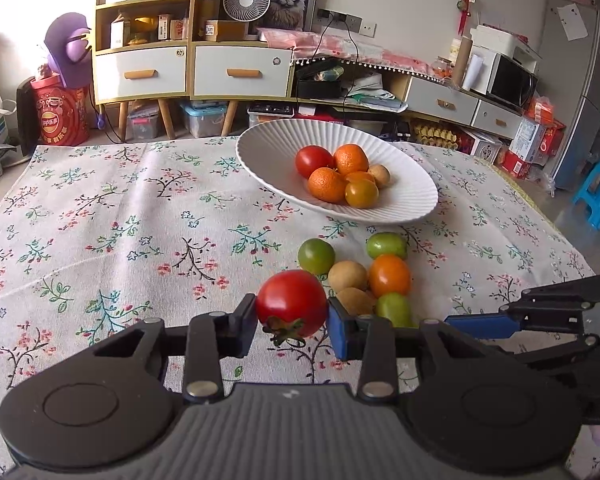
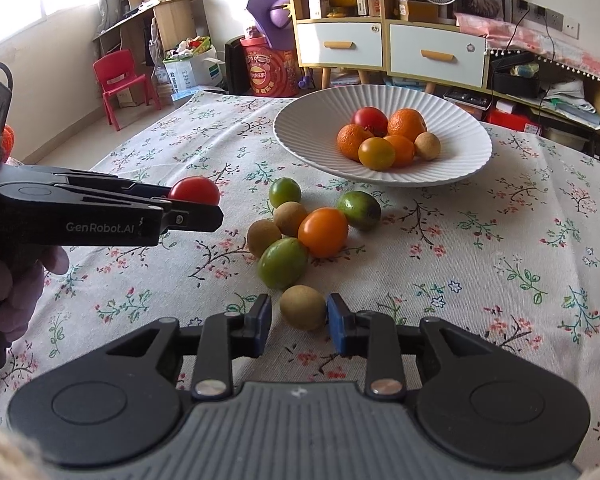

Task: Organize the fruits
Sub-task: 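Carry the red tomato and kiwi into the white bowl and open both tools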

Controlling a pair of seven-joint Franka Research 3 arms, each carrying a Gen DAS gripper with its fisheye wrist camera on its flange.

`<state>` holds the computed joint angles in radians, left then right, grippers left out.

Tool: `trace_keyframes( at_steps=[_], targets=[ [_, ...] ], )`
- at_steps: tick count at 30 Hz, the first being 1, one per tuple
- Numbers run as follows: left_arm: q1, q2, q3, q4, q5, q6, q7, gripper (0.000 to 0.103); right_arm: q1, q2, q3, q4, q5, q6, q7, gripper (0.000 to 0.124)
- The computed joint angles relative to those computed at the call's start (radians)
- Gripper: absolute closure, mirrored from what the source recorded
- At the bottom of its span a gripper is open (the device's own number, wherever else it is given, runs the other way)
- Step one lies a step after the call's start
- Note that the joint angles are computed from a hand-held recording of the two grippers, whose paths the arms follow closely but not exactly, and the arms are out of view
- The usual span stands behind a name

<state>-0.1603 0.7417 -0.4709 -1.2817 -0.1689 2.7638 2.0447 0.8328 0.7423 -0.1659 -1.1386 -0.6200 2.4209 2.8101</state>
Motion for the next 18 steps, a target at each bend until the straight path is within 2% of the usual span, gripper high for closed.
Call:
trace_keyframes(
  at_steps=[4,11,18],
  targets=[
    [-0.002,0.001,0.003,0.004,0.003,-0.006,-0.004,0.072,0.002,0.011,-0.001,0.016,0.002,-0.011,-0.013,0.100],
    [-0.002,-0.003,0.000,0.006,-0.002,-0.009,-0.007,0.072,0.012,-0.004,-0.012,0.000,-0.024,0.007,0.002,0.101],
    [0.006,-0.001,-0.026,0.013,-0.021,0.003,0.027,0.072,0.018,-0.023,-0.030,-0.007,-0.070,0.022,0.037,0.101]
  ],
)
